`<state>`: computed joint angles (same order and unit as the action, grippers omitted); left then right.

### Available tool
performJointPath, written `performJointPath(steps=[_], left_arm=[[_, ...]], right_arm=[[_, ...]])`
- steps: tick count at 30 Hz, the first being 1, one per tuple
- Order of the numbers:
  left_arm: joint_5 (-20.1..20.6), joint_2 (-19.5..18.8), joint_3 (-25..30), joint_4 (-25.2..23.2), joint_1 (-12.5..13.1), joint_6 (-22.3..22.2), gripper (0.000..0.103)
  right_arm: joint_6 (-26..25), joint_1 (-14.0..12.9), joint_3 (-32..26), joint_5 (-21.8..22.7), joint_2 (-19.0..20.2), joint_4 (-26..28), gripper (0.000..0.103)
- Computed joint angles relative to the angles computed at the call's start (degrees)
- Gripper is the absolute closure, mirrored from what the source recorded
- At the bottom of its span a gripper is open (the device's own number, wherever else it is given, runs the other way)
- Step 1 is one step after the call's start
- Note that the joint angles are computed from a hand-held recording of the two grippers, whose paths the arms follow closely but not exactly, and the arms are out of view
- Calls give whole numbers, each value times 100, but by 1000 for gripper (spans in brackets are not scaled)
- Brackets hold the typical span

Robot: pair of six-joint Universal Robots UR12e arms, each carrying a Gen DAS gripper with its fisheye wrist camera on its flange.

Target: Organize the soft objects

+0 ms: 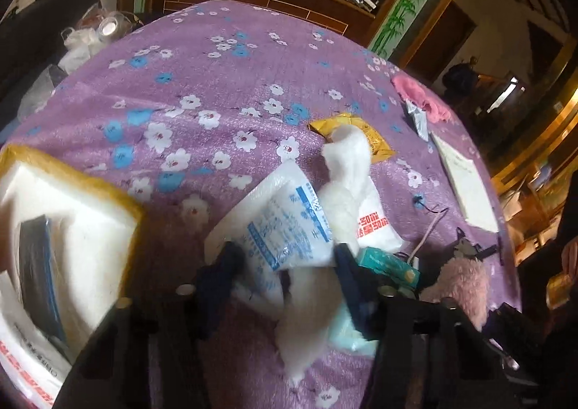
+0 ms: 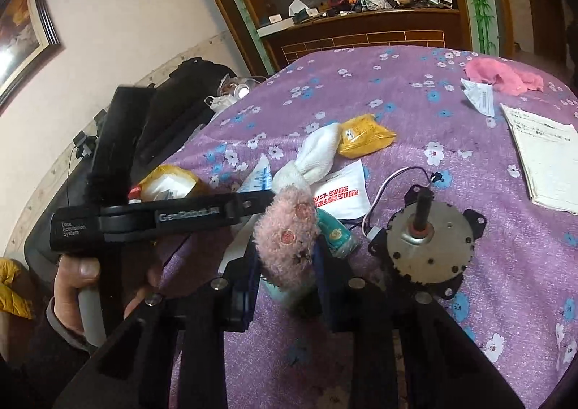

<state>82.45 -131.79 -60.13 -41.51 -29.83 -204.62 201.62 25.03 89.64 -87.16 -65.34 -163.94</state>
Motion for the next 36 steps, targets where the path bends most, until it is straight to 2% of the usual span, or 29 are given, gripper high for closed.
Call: performJointPath(steps=[1, 2, 5, 10, 13, 17, 23, 27, 32, 34, 36], left_arm=[[-23, 19, -29, 6, 9, -12, 71], [-58, 40, -59, -27, 32, -82, 76], [-350, 84, -194, 181, 136, -464, 81], [-187, 194, -291, 279, 84, -465, 88], [-109, 417, -569, 503, 61, -541, 89], [-65, 830, -1192, 1111, 62, -646, 90], [65, 1325, -1847, 1529, 94, -884, 91], [108, 1707, -2325, 1948, 154, -1105, 91], [318, 2082, -2749, 2140, 222, -1148, 91], [505, 2174, -2830, 2123, 222, -1087, 91], [769, 2238, -2864, 2027, 231, -981, 91]], right_arm=[[4, -2, 5, 38, 1, -19, 76], [-15, 5, -1, 56, 3, -12, 76], [-105, 41, -4, 6, 1, -38, 76], [-220, 74, -48, 2, 49, 77, 76], [-277, 98, -69, -23, 71, 100, 76], [-380, 128, -102, 36, 114, 110, 76], [-710, 209, -129, 18, 140, 47, 76], [-671, 160, -79, 378, 128, -113, 76], [-803, 223, -96, 588, 108, -211, 76], [-857, 270, -235, 762, 139, -135, 76], [-973, 369, -482, 670, 235, 61, 76]])
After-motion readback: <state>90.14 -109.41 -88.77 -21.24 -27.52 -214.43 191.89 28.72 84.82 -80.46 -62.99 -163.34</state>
